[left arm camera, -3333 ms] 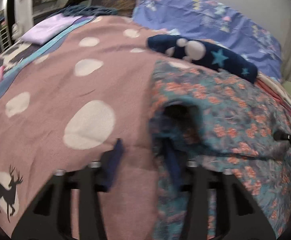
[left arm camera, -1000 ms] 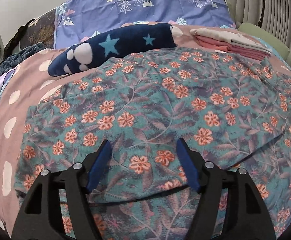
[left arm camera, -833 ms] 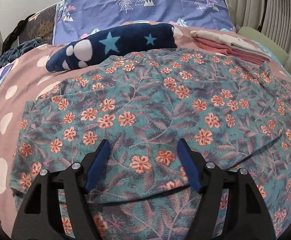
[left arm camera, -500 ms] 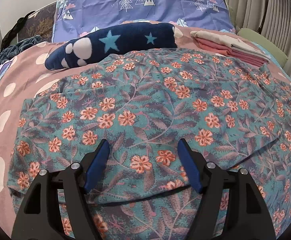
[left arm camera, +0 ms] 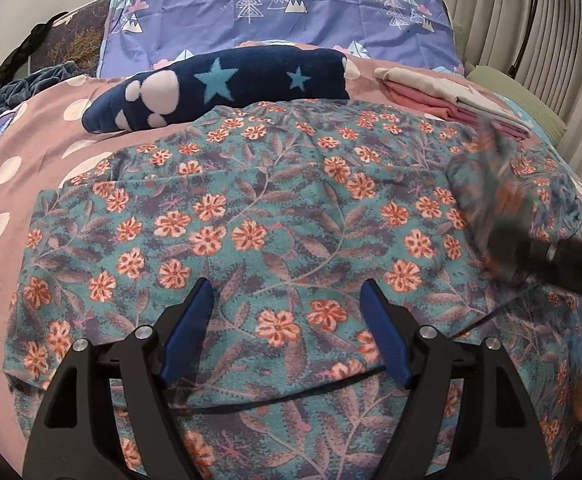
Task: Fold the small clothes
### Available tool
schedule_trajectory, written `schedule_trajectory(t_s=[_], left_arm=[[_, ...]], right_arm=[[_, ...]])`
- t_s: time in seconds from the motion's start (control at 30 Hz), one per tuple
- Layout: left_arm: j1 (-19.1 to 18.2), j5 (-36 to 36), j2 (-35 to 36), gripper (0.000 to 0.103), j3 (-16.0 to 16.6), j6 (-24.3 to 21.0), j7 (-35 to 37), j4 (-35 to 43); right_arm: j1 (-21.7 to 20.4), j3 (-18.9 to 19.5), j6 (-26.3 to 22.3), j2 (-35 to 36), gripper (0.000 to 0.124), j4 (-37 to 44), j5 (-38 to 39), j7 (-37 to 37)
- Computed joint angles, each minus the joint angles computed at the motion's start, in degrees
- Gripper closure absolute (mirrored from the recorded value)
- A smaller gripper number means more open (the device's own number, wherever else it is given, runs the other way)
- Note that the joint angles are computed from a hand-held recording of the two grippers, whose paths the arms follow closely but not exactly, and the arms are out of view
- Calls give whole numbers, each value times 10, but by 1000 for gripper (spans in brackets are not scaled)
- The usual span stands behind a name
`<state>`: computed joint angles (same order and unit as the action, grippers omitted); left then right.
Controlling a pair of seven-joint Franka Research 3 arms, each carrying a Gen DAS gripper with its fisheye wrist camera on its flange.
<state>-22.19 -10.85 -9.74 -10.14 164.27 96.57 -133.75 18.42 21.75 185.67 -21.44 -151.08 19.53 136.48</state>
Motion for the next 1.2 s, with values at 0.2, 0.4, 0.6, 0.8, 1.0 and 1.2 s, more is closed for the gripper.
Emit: schedule_trajectory(t_s=[0.2, 0.4, 0.6, 0.8, 1.0, 1.2], left_arm=[[-40, -175, -6, 19, 33, -22, 147, 10], [-99, -536, 14, 16, 122, -227, 364, 89], [-77, -463, 77, 32, 50, -214, 301, 151], [-47, -410, 92, 97, -3, -199, 299, 193], [-5, -486, 32, 101, -20, -175, 363, 185], [12, -494, -8, 101, 6, -192, 377, 166]], right_arm=[[-27, 42, 15, -23, 104, -26, 0, -5], [-89, 116, 27, -23, 104, -31, -15, 6], [-86, 118, 40, -24, 103, -38, -8, 2], [-74, 128, 89, -52, 97, -67, 23, -12], [-145, 211, 62, -129, 106, -105, 110, 50], [-184, 245, 14, -161, 91, -93, 61, 83]])
